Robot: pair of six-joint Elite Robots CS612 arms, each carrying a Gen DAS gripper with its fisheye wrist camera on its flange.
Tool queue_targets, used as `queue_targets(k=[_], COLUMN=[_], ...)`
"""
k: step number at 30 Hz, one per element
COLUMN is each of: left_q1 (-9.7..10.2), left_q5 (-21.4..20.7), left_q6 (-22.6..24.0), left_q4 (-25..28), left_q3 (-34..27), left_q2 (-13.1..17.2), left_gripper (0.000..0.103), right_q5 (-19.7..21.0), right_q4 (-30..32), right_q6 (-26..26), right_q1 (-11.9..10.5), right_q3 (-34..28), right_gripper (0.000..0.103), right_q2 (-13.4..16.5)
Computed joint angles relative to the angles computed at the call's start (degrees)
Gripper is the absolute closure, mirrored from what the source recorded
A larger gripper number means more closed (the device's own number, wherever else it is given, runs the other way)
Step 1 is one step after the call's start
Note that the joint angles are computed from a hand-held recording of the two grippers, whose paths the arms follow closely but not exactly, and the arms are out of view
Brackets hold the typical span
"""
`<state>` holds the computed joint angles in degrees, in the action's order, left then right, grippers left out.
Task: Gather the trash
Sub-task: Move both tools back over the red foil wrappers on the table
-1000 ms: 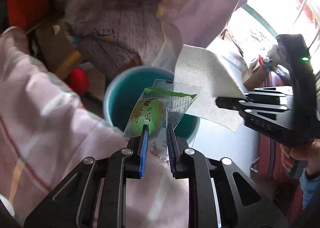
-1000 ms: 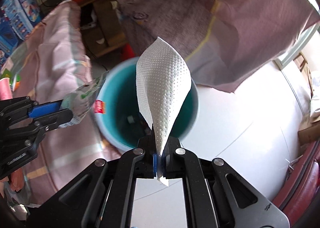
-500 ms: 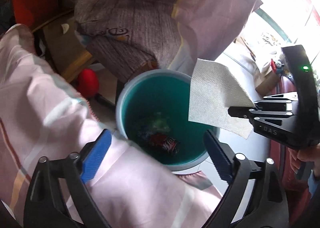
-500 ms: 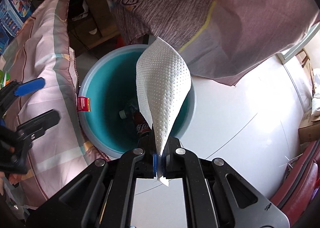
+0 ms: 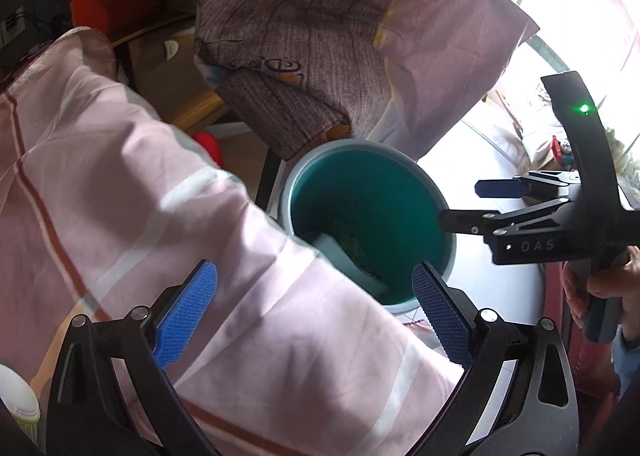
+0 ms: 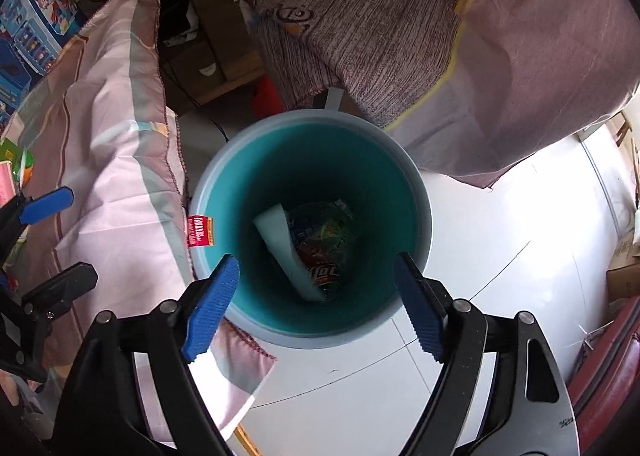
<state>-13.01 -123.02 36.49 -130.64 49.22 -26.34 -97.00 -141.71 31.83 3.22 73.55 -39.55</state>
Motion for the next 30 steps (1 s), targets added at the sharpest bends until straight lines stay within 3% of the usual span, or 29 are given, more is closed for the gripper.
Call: queue_targets(k=[6, 16, 23, 30], left_q1=[1.43, 5.45, 9.43, 13.84], left_q5=[-0.66, -0.32, 2.22, 5.71], left_q6=[-1.08, -3.98, -7.0, -10.11], left_q4=[0.25, -3.45, -7.99, -10.63], left_q3=[0.56, 4.51, 7.96, 7.35], left_q2=[-0.63, -3.1, -5.02, -4.61], left_gripper=[0.005, 0.004, 0.004, 0.004], right_q5=[0.58, 1.14, 4.6, 6.81], right_q4=[1.14, 1.86, 4.04, 10.14], right_q6=[1.11, -0.51, -3.4, -7.95], right_q1=[0.83, 4.42, 7.49, 10.74], right_q3=[-0.58, -4.15, -10.56, -20.06], right_gripper=[0.017, 0.012, 0.011, 0.011], right_q2=[-0.61, -0.36, 2.96, 7.72])
